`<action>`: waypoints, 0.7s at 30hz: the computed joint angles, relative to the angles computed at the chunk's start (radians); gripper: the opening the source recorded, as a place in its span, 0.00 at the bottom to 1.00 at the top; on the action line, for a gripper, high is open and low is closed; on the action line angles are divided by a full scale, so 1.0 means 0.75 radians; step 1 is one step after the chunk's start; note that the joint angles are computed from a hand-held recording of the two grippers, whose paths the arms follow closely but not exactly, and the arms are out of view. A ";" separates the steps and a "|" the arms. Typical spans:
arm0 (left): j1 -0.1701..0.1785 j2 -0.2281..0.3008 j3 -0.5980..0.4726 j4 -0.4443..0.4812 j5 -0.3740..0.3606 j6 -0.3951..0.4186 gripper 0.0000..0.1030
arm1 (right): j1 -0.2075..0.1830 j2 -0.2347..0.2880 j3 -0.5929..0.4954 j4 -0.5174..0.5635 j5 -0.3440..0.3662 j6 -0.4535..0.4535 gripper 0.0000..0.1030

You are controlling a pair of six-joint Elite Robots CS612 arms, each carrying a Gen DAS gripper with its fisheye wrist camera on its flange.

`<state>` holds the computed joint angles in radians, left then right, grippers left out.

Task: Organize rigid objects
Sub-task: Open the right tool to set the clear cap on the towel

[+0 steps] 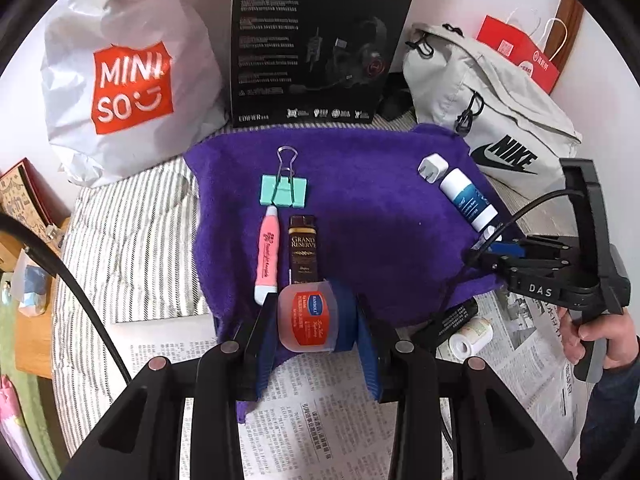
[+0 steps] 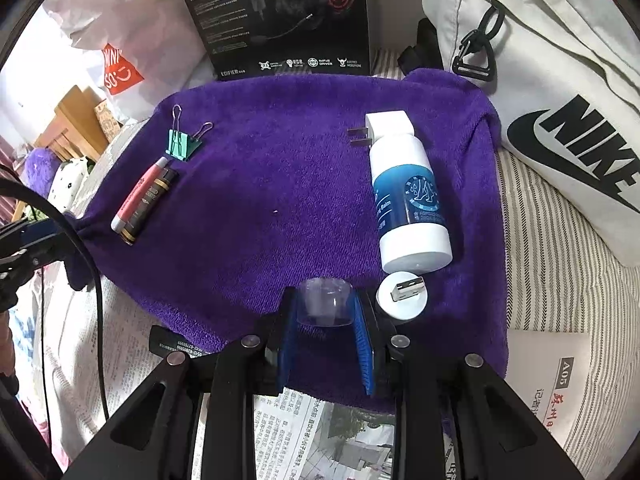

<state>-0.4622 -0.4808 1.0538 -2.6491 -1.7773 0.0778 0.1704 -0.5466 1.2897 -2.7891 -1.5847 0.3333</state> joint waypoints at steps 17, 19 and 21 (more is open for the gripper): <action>-0.031 0.123 -0.243 0.160 0.009 0.024 0.33 | 0.018 -0.060 0.088 -0.091 -0.058 -0.036 0.48; -0.037 0.138 -0.265 0.161 0.015 0.031 0.33 | 0.022 -0.073 0.113 -0.120 -0.074 -0.034 0.49; -0.041 0.155 -0.295 0.178 0.011 0.039 0.33 | 0.023 -0.086 0.143 -0.155 -0.080 -0.018 0.50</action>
